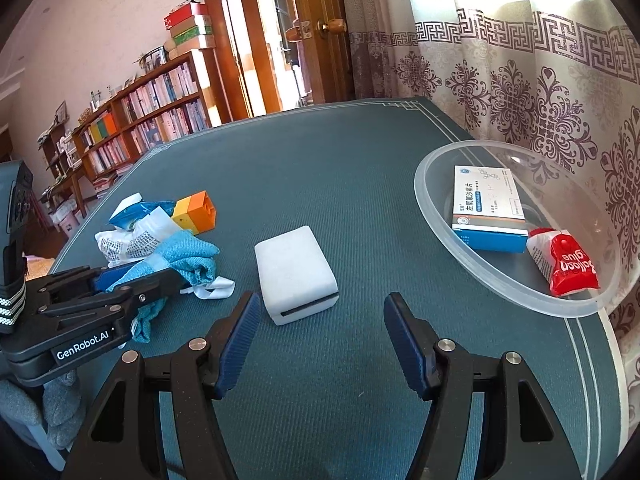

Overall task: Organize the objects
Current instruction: 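Grasp the blue towel bundle with the left gripper while the right gripper grasps the white sponge, then carry the white sponge with the right gripper into the clear bowl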

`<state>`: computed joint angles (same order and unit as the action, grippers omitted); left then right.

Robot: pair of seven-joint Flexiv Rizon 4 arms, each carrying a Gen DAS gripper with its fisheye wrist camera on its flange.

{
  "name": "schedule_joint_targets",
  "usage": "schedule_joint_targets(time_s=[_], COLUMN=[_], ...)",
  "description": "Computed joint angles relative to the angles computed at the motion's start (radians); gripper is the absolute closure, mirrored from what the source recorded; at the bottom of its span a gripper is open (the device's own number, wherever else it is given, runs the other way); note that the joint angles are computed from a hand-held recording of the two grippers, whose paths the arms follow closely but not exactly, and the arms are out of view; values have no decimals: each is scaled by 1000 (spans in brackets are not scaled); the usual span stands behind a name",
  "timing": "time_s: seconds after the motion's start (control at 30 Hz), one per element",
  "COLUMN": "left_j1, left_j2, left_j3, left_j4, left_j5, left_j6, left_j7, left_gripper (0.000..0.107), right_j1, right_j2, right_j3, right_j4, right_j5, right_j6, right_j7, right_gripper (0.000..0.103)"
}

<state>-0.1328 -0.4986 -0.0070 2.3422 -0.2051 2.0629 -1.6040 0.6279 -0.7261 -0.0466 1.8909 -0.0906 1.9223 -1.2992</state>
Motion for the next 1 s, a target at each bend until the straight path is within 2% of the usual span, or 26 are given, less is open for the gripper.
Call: schedule_joint_targets(time_s=[0.17,0.3,0.37,0.43,0.57,0.63,0.7,0.8,0.87,0.9,1.0], left_j1=[27,29,44,38,-9,-28,-37,-60,-85,-87,-54], left_j2=[2,2,5,4,-4,-6,-7,-11,-15,-15,-9], left_j3=[-19,-13,-21,-15,12,22,24,37,54,54,26], left_j4=[5,17,26,28,15,11,7,-3,-8,-9,-8], left_j5=[28,29,45,46,11,-6,-19,-50,-81,-89,-70], left_j6=[-2,21,33,40,29,22,15,-12,-32,-40,-54], left_j7=[-12,-31,-41,-39,-6,12,24,44,59,60,45], left_gripper=[67,50,47,46,46,46,46,46,49,53,64], right_j1=[14,-19,-23,-74,-87,-63,-80,-66,-57,-53,-50], right_j2=[-25,-56,-68,-74,-77,-73,-74,-67,-62,-60,-53], right_j3=[-12,27,32,89,100,68,85,65,53,48,40], right_j4=[-55,-113,-128,-141,-142,-135,-135,-119,-108,-102,-86], right_j5=[-36,-87,-105,-134,-152,-148,-155,-152,-147,-144,-135], right_j6=[-56,-122,-139,-161,-167,-162,-158,-148,-142,-138,-127], right_j7=[-8,6,14,17,34,45,49,56,61,63,68], right_gripper=[37,37,37,37,41,52,53,54,54,54,54])
